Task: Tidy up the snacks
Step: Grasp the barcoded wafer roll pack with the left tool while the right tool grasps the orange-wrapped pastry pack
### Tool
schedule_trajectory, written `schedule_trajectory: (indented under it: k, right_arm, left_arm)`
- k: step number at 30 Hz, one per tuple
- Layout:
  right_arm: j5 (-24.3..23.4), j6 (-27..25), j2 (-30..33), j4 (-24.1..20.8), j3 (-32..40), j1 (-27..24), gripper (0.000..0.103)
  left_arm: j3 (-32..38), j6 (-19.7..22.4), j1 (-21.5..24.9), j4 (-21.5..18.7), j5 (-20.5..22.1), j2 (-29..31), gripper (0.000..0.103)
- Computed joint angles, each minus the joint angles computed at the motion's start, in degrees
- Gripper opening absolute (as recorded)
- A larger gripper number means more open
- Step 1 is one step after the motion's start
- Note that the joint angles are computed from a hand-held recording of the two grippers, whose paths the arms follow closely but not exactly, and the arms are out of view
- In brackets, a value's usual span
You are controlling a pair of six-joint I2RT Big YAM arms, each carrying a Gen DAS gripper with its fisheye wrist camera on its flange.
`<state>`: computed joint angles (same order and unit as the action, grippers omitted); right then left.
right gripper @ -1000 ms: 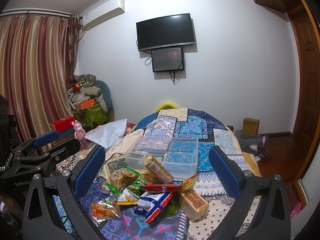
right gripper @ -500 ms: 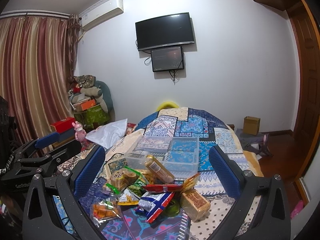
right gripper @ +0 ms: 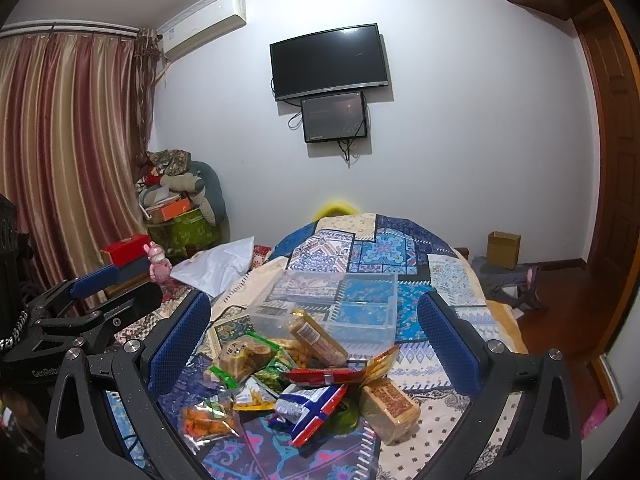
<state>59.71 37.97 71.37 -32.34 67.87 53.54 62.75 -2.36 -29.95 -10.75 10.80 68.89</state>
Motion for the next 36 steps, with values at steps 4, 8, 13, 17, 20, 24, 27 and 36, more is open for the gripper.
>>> schedule_trajectory:
  k: [4, 8, 13, 17, 20, 24, 27, 36]
  right_arm:
    - [-0.71, 0.24, -0.06, -0.02, -0.23, -0.44, 0.103]
    - [-1.91, 0.66, 0.18, -0.19, -0.37, -1.13, 0.103]
    - [-3.95, 1.89, 0.76, -1.4, -0.74, -2.56, 0.103]
    - [-8.1, 4.87, 1.67, -4.48, -1.2, -5.0, 0.103]
    - [-11.49, 7.77, 2.72, -7.93, -1.18, -7.29, 0.103]
    - [-17.66, 10.46, 2.72, -7.98, -3.21, -10.52, 0.103]
    - [-20.62, 11.87, 2.6, -7.82, -4.13, -12.22, 0.103]
    - [-23.82, 12.57, 1.6, -5.87, -6.27, -15.81, 0.096]
  left_arm:
    - [0.24, 0.0, 0.2, -0.11, 0.26, 0.67, 0.103]
    - [0.6, 0.03, 0.42, -0.38, 0.51, 1.66, 0.103]
    - [2.66, -0.1, 1.25, -3.15, 1.42, 4.95, 0.103]
    - [5.22, 0.49, 2.35, -7.19, 1.78, 9.03, 0.103]
    - [7.11, 1.13, 3.23, -9.79, 0.81, 12.42, 0.103]
    - [9.61, 1.05, 4.94, -12.41, 0.57, 16.7, 0.098]
    - [12.1, 0.89, 6.02, -14.94, -0.31, 20.04, 0.085]
    - [19.79, 0.29, 8.01, -20.54, -1.44, 29.14, 0.062]
